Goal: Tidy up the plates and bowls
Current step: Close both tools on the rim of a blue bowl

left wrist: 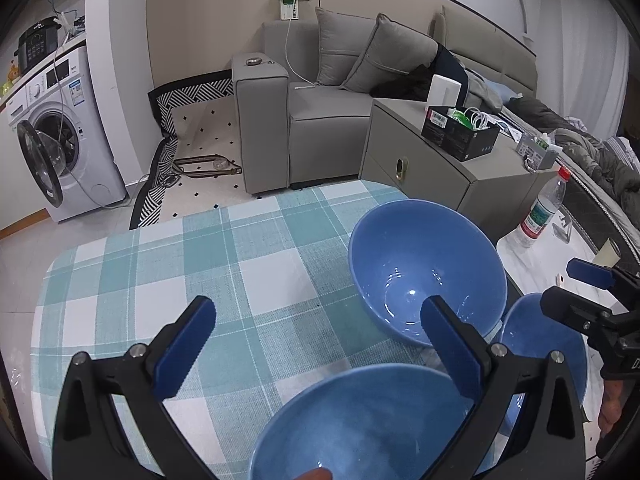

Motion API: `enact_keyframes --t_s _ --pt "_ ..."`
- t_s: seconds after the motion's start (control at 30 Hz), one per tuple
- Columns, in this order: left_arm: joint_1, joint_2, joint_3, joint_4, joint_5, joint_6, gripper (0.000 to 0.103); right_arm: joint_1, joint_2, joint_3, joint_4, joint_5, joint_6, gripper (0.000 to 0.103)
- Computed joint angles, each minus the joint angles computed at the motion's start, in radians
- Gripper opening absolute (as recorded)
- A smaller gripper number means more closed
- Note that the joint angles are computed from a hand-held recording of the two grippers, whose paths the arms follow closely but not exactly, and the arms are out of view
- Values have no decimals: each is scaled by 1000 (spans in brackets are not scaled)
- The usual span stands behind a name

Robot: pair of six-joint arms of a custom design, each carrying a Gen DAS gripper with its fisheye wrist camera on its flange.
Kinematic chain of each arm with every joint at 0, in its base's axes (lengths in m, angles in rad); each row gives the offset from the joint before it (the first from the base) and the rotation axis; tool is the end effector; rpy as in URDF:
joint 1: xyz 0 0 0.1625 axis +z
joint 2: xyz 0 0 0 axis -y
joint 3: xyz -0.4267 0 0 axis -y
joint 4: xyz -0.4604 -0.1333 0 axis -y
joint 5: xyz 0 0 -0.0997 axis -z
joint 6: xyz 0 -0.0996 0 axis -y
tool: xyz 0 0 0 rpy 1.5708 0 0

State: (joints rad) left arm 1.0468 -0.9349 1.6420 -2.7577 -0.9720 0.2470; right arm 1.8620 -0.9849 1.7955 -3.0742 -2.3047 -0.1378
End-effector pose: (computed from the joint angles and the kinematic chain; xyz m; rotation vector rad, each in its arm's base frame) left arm -0.2012 -0.7267 0.1797 0.7725 2.4103 -0.7190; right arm 0.2582 -0.6295 0.1912 0.1791 -2.3319 0.9019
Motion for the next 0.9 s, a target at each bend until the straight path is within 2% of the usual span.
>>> enact_keyframes --t_s 0.13,0.23,0.3,0.33,0.43,0.47,0.63,0.8,0.9 --pt "0 26 -21 6 2 30 102 -13 9 -12 13 -3 9 102" --pt "4 44 -47 58 -3 18 100 -23 16 -26 28 -1 9 97" --pt "7 53 -58 82 -14 21 93 -29 20 -35 48 6 11 86" --pt "6 59 -64 93 -10 19 89 -33 23 -39 57 7 12 84" --pt "10 71 -74 102 -12 13 86 -42 32 -47 73 9 11 79" --pt "12 74 -76 106 -18 10 86 -45 35 -50 76 12 9 74" --pt "18 87 -91 138 -22 5 75 -57 48 -63 91 16 13 73" --pt "21 104 -110 158 -15 -4 63 -65 55 -78 132 16 46 65" --pt "24 110 -121 177 -19 -12 58 -74 57 -87 160 28 58 58"
